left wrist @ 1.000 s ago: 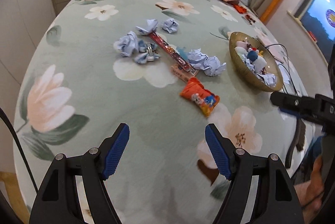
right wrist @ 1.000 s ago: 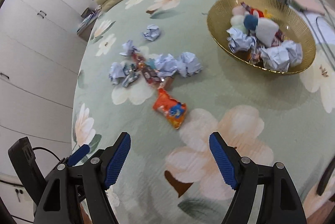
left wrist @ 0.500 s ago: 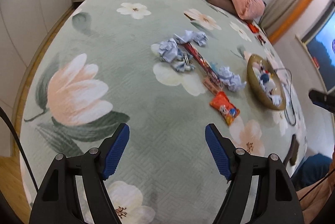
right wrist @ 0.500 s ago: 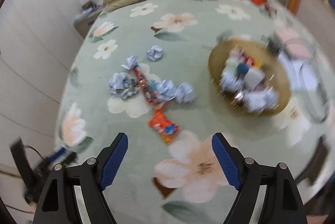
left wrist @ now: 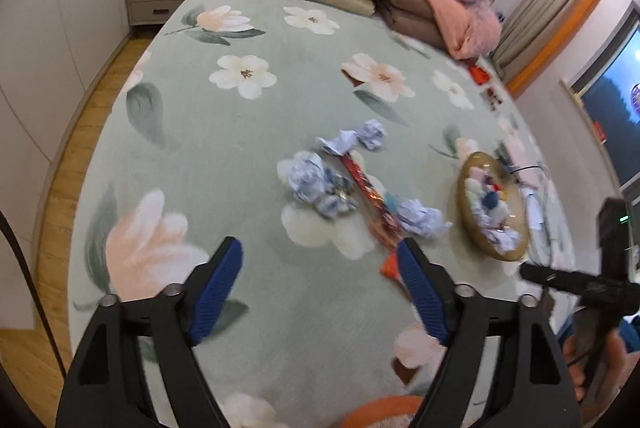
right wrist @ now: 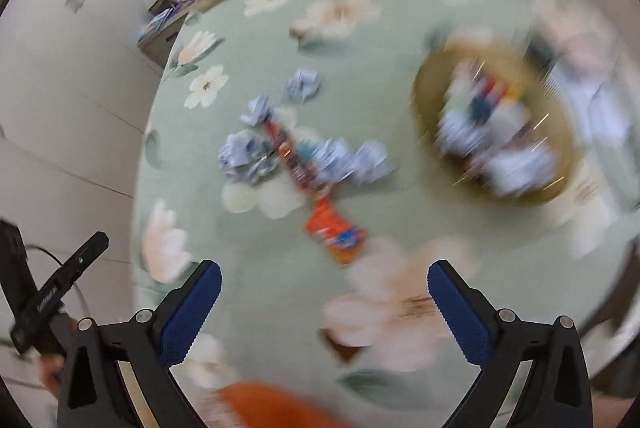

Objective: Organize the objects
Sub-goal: 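Grasp a crumpled lined paper with the left tool while the right tool grasps the orange chip bag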

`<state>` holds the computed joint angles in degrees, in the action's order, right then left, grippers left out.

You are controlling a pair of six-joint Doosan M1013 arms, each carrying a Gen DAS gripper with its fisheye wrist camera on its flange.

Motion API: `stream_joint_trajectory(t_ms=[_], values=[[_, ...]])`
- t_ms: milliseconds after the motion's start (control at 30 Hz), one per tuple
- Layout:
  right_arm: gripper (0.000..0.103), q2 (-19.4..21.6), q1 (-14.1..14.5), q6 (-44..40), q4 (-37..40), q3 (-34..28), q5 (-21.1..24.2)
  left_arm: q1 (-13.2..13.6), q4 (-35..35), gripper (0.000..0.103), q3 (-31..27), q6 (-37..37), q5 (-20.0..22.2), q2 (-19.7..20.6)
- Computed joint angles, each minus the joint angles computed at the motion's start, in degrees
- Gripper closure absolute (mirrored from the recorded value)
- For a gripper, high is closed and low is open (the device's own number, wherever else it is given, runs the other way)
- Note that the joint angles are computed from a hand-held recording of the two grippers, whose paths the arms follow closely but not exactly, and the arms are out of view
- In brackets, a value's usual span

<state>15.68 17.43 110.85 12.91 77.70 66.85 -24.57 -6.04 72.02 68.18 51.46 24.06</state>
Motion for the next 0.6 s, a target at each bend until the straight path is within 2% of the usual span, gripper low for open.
stream_joint_trajectory(t_ms=[100, 167, 300, 433, 533, 600], values=[[0.000, 4.72, -0.89, -0.79, 3.26, -1.21, 2.27, 0.84, -0.70, 0.018, -5.51, 2.34, 5.16, 4.72], [0.000, 7.61, -0.56, -3.15, 1.72, -2.77, 3.39, 1.20, -0.60, 0.018, -10.15, 1.80, 9.90, 8.75], [0.000, 13.69, 0.65, -14.02, -3.27, -7.29, 7.92, 1.80, -3.76, 0.018, -18.16, 0.70, 16.72, 15.45], [0.000, 16.55, 0.07, -20.28, -2.05, -9.63, 12.15, 1.55, -5.01, 0.018, -24.51, 1.56, 22.10, 19.54], [0.000, 17.07, -0.34, -19.96, -2.19, -10.38, 14.67, 1.60, -6.28, 0.018, -28.83, 3.95, 25.28, 22.04], [0.000, 17.02, -0.75, -18.95, -1.00, -10.85, 15.71, 1.57, -5.83, 0.018, -30.20, 5.10, 25.89, 22.60]])
